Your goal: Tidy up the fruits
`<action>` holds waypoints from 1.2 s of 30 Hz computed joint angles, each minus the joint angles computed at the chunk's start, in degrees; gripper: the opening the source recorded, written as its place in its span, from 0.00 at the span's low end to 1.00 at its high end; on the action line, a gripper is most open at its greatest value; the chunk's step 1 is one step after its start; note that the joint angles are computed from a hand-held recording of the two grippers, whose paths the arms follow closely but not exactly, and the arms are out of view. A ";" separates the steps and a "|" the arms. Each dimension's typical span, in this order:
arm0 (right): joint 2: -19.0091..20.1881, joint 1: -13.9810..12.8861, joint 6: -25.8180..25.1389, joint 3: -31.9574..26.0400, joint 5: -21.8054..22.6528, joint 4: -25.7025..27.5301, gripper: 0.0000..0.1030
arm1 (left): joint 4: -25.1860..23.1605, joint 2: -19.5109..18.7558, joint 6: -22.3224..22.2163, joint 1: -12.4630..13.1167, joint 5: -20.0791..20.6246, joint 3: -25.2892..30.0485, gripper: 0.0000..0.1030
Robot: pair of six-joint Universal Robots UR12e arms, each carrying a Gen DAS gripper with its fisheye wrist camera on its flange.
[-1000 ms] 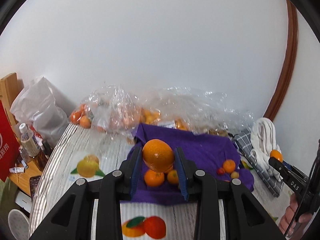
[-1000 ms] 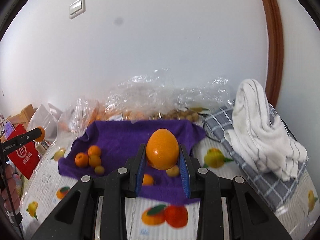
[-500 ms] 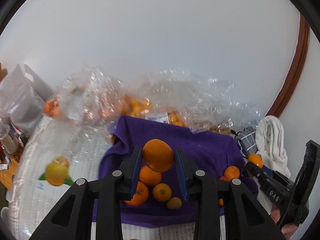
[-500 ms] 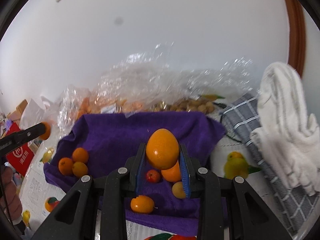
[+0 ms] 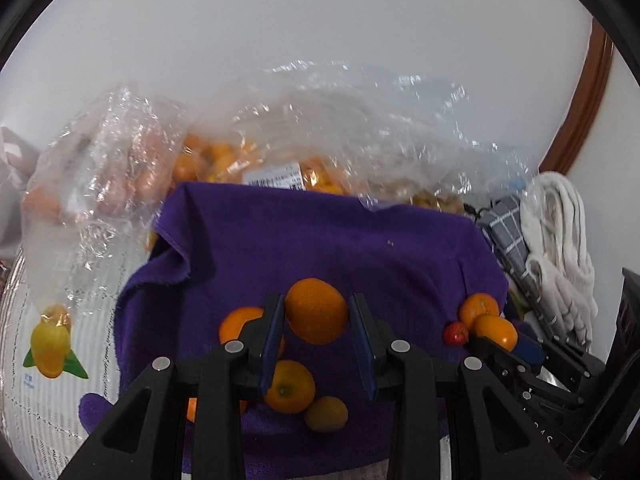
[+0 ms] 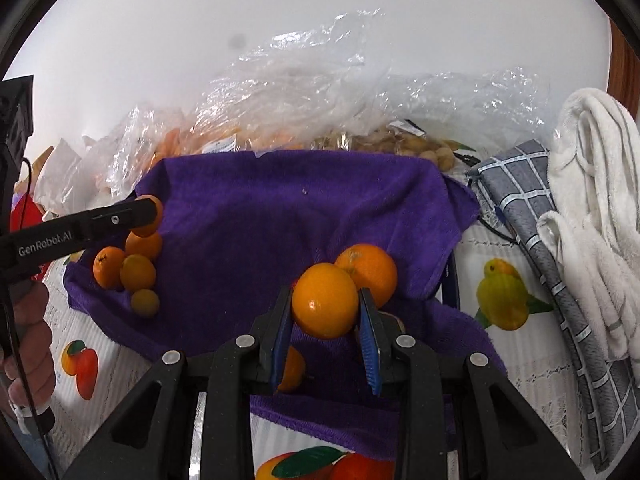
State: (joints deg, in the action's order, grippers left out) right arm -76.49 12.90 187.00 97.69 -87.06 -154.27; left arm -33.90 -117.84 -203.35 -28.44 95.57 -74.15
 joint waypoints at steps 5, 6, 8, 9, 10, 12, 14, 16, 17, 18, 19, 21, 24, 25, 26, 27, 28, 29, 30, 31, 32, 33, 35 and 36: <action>0.18 0.41 -0.73 0.09 -0.64 0.30 0.30 | -1.35 -0.33 0.39 -0.17 -0.21 0.45 0.31; 0.22 0.45 -0.86 0.04 -0.67 0.48 0.30 | -1.48 -0.40 0.46 -0.22 -0.15 0.52 0.31; 0.28 0.45 -0.97 0.03 -0.65 0.64 0.30 | -1.89 -0.45 0.65 -0.26 -0.09 0.61 0.31; 0.31 0.46 -1.01 0.04 -0.64 0.55 0.30 | -2.20 -0.49 0.73 -0.28 -0.12 0.70 0.31; 0.31 0.48 -1.18 0.09 -0.73 0.46 0.30 | -2.58 -0.55 0.81 -0.29 -0.17 0.81 0.31; 0.30 0.52 -1.40 0.07 -0.80 0.49 0.31 | -3.03 -0.62 1.31 -0.28 -0.34 0.92 0.31; 0.27 0.49 -1.36 0.13 -0.74 0.32 0.35 | -3.74 -0.80 1.35 -0.35 0.02 1.23 0.31; 0.06 0.26 -1.05 0.33 0.16 0.03 0.40 | -4.03 -0.90 1.20 -0.35 -0.05 1.35 0.31; -0.04 0.19 -0.91 0.35 0.33 0.07 0.44 | -4.26 -1.02 1.00 -0.41 0.10 1.51 0.31; -0.19 0.27 -0.67 0.35 -0.10 -0.10 0.46 | -4.63 -1.09 0.76 -0.47 0.44 1.64 0.31; -0.33 0.38 -0.61 0.41 -0.64 -0.58 0.48 | -4.93 -1.16 0.58 -0.54 0.69 1.79 0.31; -0.62 0.69 -0.73 0.40 -2.04 -1.69 0.55 | -5.97 -1.34 0.58 -0.66 0.99 2.36 0.31; -1.36 0.88 0.72 0.11 -3.32 -1.21 0.56 | -6.83 -1.34 0.19 -0.89 1.65 3.02 0.34; -1.92 0.88 1.33 0.16 -3.63 -0.69 0.56 | -6.44 -1.16 0.04 -0.98 1.87 2.93 0.41; -2.42 0.91 1.62 0.31 -4.01 -0.31 0.56 | -5.89 -0.92 -0.07 -1.10 2.06 2.81 0.45; -2.94 1.01 1.87 0.37 -4.60 0.30 0.56 | -5.40 -0.64 -0.06 -1.21 2.19 2.65 0.45; -3.48 1.15 2.13 0.38 -5.24 1.19 0.56 | -4.98 -0.31 0.11 -1.45 2.44 2.63 0.45; -4.27 1.24 2.48 0.45 -5.63 2.46 0.56 | -4.77 0.00 0.36 -1.66 2.72 2.60 0.46; -4.98 1.29 2.93 0.58 -5.99 3.47 0.56 | -4.68 0.28 0.63 -1.91 3.14 2.61 0.47; -5.87 1.32 3.62 0.81 -6.33 4.47 0.56 | -4.51 0.68 1.08 -2.27 3.86 2.60 0.49; -6.73 1.31 4.24 1.32 -6.55 4.93 0.56 | -4.58 1.13 1.50 -2.76 5.05 2.58 0.50; -7.45 1.39 4.87 1.57 -6.97 5.57 0.56 | -5.03 1.64 1.94 -3.25 6.48 2.50 0.51; -9.26 1.61 5.63 2.31 -8.14 6.82 0.56 | -5.68 3.11 2.20 -4.17 8.38 1.55 0.60; -9.96 1.72 5.74 2.65 -8.61 7.27 0.56 | -4.70 4.33 2.05 -4.46 8.00 0.10 0.62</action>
State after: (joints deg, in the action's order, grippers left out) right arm -86.46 14.62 192.75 100.34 -95.67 -147.00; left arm -38.60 -113.51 -201.30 -32.90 103.58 -74.04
